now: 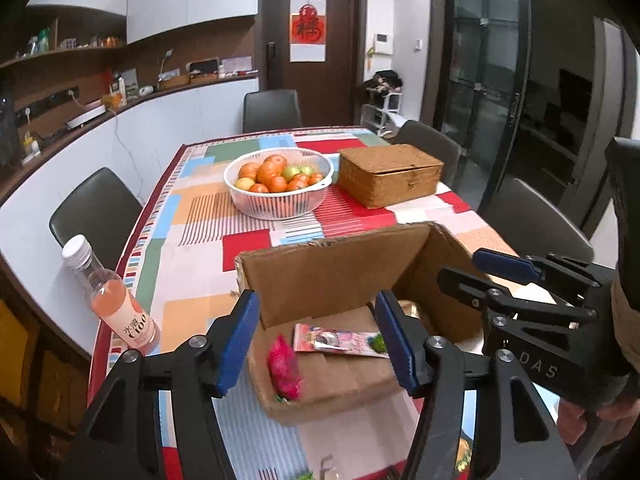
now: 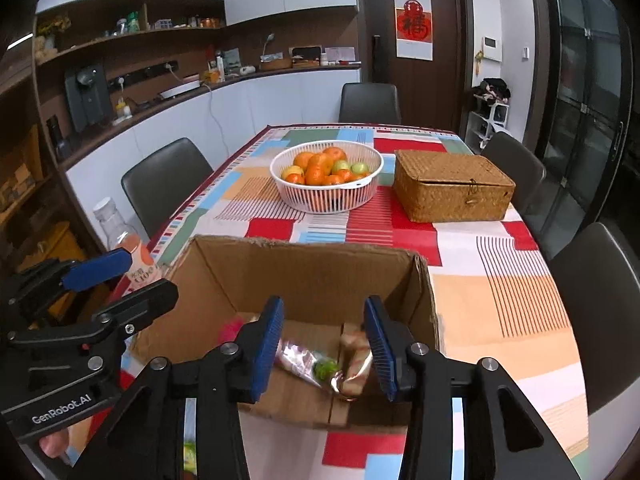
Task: Organize snacks
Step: 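Drop the pink bag and candy into the box by opening both tools, then lower both tools to the snacks beside the box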
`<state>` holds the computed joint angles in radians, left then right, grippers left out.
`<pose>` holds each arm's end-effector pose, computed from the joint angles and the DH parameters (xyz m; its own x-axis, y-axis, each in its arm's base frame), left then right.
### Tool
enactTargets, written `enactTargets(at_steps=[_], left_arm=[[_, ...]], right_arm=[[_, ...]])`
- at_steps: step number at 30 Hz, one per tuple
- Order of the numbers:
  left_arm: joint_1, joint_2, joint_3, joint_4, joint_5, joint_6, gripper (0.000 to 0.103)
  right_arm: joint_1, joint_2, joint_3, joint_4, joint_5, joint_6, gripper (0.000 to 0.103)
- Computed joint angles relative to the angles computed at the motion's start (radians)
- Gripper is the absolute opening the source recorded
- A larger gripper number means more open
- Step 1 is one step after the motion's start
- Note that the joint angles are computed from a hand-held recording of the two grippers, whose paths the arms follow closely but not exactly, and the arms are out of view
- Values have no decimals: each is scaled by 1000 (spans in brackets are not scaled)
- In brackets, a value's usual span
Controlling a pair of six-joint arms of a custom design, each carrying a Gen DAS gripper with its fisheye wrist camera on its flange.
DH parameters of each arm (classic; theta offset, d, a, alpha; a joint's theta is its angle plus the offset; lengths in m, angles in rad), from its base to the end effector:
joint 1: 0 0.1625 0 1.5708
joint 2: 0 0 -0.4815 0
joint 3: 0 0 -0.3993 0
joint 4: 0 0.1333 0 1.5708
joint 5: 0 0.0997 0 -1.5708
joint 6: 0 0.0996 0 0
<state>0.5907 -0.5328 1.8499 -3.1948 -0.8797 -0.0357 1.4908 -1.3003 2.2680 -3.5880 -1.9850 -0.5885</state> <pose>-0.4163 -0.5161 -0.0225 -0.6170 0.5134 -0.5964 0.7702 0.5496 -0.3236 0.0543 -0.4898 0.3387 -0.7579 0.0746 0.6481 -0.4580 0.6466 -0.6100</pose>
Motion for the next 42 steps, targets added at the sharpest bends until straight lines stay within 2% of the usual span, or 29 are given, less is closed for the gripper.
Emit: enactTargets(at_steps=[2,12,19,25,34,42], left_arm=[[-14,-15,39,-28,-3,5,60],[-77,-77,208,-108,-8,-26,66],[-104,-99,312,-121,-16,-70,70],[-126,-99,376,-117,15,-83,73],[-127,-102,427,-94,-16,23,73],[-87,-81,405,16,-55,86,73]], right_arm=[[-2,-24,36,-15,24,0,43],[17,-81,194,-125,53,-42,46],[22,-75,279,-152,36,-62,46],[11,-59,331,-141,9,-60,46],[-10,-19,385,-95,-30,-44,46],[-23,44,408,-91,-84,-19,46]])
